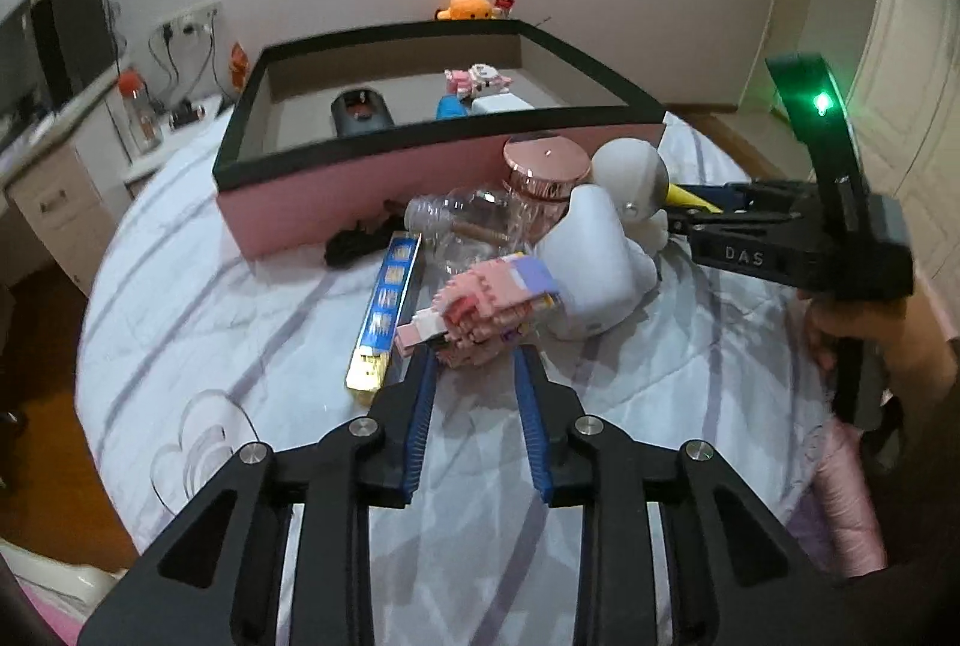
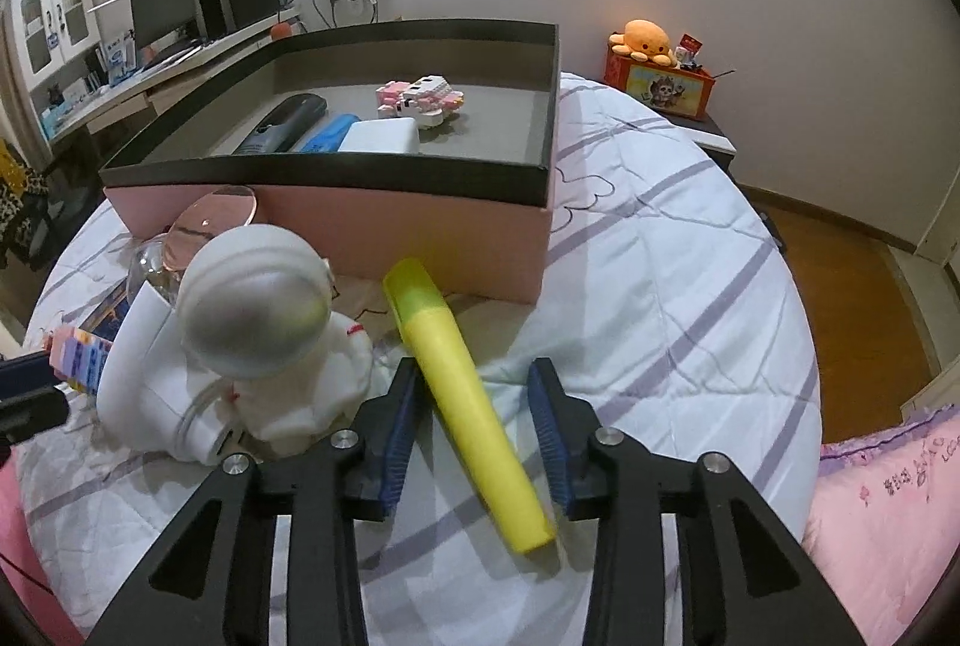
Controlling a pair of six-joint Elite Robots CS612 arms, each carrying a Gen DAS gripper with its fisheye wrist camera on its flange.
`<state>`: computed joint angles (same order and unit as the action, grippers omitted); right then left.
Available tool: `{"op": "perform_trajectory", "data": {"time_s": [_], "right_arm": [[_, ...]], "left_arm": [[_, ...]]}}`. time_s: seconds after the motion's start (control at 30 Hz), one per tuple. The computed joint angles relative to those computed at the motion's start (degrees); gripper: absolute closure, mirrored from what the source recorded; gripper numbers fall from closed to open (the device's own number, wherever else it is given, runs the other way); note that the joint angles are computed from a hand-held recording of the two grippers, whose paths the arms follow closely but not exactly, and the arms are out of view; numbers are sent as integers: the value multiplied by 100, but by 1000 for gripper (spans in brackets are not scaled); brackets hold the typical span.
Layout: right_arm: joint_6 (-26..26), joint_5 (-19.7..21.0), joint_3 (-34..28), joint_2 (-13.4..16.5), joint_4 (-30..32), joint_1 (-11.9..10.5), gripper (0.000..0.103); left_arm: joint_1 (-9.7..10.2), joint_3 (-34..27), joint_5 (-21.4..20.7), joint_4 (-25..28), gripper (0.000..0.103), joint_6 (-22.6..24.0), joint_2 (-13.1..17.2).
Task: Organize rigid objects
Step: 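Lift the pink block piece with the left gripper while the right gripper grasps the yellow highlighter, then carry the block piece and yellow highlighter into the pink box and open both grippers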
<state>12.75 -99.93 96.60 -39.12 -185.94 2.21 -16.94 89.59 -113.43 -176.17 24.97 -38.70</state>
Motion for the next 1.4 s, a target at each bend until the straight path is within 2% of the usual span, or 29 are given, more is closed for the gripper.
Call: {"op": "perform_trajectory", "data": {"time_s": [0.07,0.17,0.2,0.27,0.37,0.4,0.5,0.53,0.57,0.6,0.67,0.87,0.97,1.07,1.17,1.3,1.4], "right_arm": [[-27,42,-15,4,11,-18,61],[-115,114,-24,2,46,-46,56],[-137,99,-27,5,54,-53,51],[-125,129,-13,9,19,-76,46],[-122,265,21,4,-62,-108,47],[-164,283,24,-3,-39,-107,51],[-183,373,84,-48,-54,-121,71],[-161,406,131,-74,-81,-131,83],[-141,443,162,-92,-79,-142,87],[-117,530,224,-129,-81,-167,87],[-94,613,356,-197,-113,-187,87],[85,765,760,-389,-211,-210,87],[64,831,894,-471,-200,-181,87],[30,902,939,-487,-216,-148,87],[61,828,905,-450,-269,-128,87],[57,836,889,-415,-366,-137,86],[95,810,858,-377,-457,-147,83]], "left_arm": [[-22,-33,65,-30,67,28,5],[-20,-62,90,-184,48,35,17],[-19,-77,63,-256,40,21,31],[-46,-116,122,-337,35,70,50],[-107,-164,363,-335,33,268,64],[-116,-199,360,-271,33,281,75],[-137,-251,308,-146,36,353,97],[-145,-276,234,28,38,459,91],[-149,-273,210,107,46,518,84],[-176,-271,261,252,50,613,68],[-218,-215,423,214,50,656,54],[-203,-108,420,689,51,443,-65],[-247,61,624,616,50,492,-138],[-271,14,685,750,47,476,-121],[-362,10,1008,661,42,577,-60],[-361,-60,871,627,37,446,6],[-350,-57,801,463,45,374,37]]}}
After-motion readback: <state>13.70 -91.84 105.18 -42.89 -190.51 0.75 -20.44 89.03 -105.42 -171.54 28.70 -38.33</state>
